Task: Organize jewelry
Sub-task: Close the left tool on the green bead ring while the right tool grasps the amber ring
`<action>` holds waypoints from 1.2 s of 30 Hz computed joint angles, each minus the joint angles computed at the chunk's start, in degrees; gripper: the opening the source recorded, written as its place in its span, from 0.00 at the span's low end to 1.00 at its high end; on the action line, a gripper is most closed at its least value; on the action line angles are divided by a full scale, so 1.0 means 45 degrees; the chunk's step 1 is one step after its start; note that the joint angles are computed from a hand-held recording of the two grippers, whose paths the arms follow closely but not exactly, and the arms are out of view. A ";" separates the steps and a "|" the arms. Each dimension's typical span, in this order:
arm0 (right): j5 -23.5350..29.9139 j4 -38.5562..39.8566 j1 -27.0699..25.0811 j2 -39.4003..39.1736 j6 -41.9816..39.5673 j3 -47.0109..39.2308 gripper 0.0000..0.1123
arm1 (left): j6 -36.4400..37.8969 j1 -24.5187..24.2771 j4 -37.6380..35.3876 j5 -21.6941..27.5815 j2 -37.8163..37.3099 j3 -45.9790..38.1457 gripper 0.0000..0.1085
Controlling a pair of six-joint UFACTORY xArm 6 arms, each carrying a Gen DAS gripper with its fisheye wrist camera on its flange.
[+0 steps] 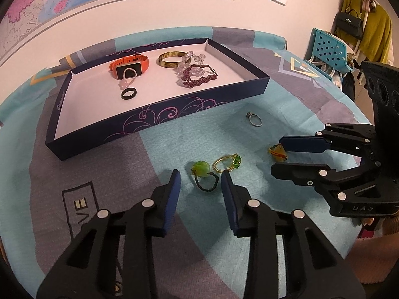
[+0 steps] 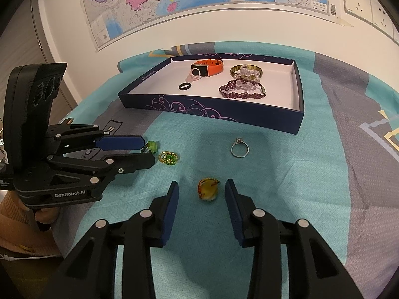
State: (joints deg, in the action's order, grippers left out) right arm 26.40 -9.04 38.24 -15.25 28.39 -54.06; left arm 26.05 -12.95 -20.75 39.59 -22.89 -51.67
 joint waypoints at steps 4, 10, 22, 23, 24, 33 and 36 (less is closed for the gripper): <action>0.0076 -0.0264 0.0008 -0.0003 0.0172 -0.0016 0.29 | -0.0027 0.0012 -0.0038 -0.0019 0.0016 -0.0004 0.23; 0.0191 -0.0338 -0.0054 -0.0011 0.0206 -0.0028 0.18 | -0.0113 0.0025 -0.0073 -0.0078 0.0023 0.0023 0.18; -0.0072 -0.0315 -0.0081 -0.0163 0.0469 0.0171 0.13 | -0.0231 0.0059 -0.0279 0.0023 -0.0131 0.0145 0.18; -0.0142 -0.0273 -0.0110 -0.0200 0.0469 0.0204 0.13 | -0.0265 0.0063 -0.0264 0.0024 -0.0158 0.0161 0.18; -0.0192 -0.0221 -0.0127 -0.0234 0.0453 0.0230 0.13 | -0.0295 0.0077 -0.0274 0.0044 -0.0187 0.0171 0.18; -0.0302 -0.0082 -0.0143 -0.0317 0.0480 0.0303 0.13 | -0.0352 0.0198 -0.0493 0.0189 -0.0173 0.0145 0.19; -0.0457 0.0123 -0.0159 -0.0357 0.0419 0.0374 0.13 | -0.0339 0.0241 -0.0548 0.0239 -0.0163 0.0114 0.18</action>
State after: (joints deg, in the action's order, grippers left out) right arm 24.35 -8.49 37.52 -16.85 30.28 -52.38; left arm 24.53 -11.87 -23.22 40.67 -23.62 -51.16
